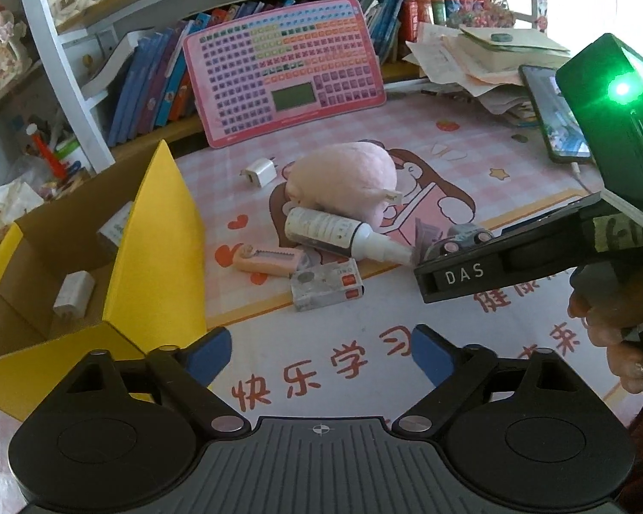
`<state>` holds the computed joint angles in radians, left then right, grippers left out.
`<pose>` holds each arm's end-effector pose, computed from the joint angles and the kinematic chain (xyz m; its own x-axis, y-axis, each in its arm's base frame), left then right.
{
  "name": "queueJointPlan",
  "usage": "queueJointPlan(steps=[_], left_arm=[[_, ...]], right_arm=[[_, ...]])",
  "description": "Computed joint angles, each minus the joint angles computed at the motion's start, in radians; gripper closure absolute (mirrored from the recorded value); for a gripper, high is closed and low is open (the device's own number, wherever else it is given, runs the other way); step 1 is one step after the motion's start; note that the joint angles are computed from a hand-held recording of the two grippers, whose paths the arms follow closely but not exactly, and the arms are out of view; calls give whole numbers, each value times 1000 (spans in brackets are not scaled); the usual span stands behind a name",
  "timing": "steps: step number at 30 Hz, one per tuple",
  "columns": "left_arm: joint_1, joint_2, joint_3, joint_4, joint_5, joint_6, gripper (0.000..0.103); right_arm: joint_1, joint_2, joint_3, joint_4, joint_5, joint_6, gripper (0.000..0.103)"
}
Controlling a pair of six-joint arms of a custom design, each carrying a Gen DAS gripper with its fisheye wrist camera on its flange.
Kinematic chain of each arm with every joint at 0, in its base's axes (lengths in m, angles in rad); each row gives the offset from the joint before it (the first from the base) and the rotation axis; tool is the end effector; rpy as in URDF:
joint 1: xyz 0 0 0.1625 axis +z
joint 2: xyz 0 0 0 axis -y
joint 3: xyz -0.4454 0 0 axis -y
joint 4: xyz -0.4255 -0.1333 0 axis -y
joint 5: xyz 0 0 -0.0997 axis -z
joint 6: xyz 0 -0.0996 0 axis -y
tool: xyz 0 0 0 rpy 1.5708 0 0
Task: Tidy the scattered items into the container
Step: 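Grasp the medicine box with the left tool while the right tool grasps the grey toy car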
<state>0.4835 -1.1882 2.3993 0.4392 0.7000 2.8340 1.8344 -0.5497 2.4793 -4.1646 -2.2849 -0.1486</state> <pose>-0.0899 -0.2838 0.1214 -0.5014 0.4302 -0.7507 0.7668 0.6229 -0.1551 0.1583 -0.3253 -0.0010 -0.7952 0.0782 0.6013 -0.3265 0.7804 -0.5333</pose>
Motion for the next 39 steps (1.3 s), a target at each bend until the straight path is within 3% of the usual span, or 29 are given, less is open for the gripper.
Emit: queueJointPlan(steps=[5,13,19,29,32,35,39], left_arm=[[50,42,-44,-21,26,51,24],[159,113,-135,-96,4,124,24],[256,162,-202,-123,23,118,24],[320,191,-241,-159,30,121,25],[326,185,-240,-178,34,136,30],[326,176,-235,-191,38,154,48],[325,168,-235,-168,50,145,51]], right_arm=[[-55,-26,21,-6,73,-23,42],[-98,-45,62,-72,74,-54,42],[-115,-46,76,-101,80,-88,42],[-124,-52,78,-86,80,-114,41],[-125,-55,76,-76,78,-114,41],[-125,-60,73,-58,73,-108,41],[-118,-59,73,-56,64,-107,43]])
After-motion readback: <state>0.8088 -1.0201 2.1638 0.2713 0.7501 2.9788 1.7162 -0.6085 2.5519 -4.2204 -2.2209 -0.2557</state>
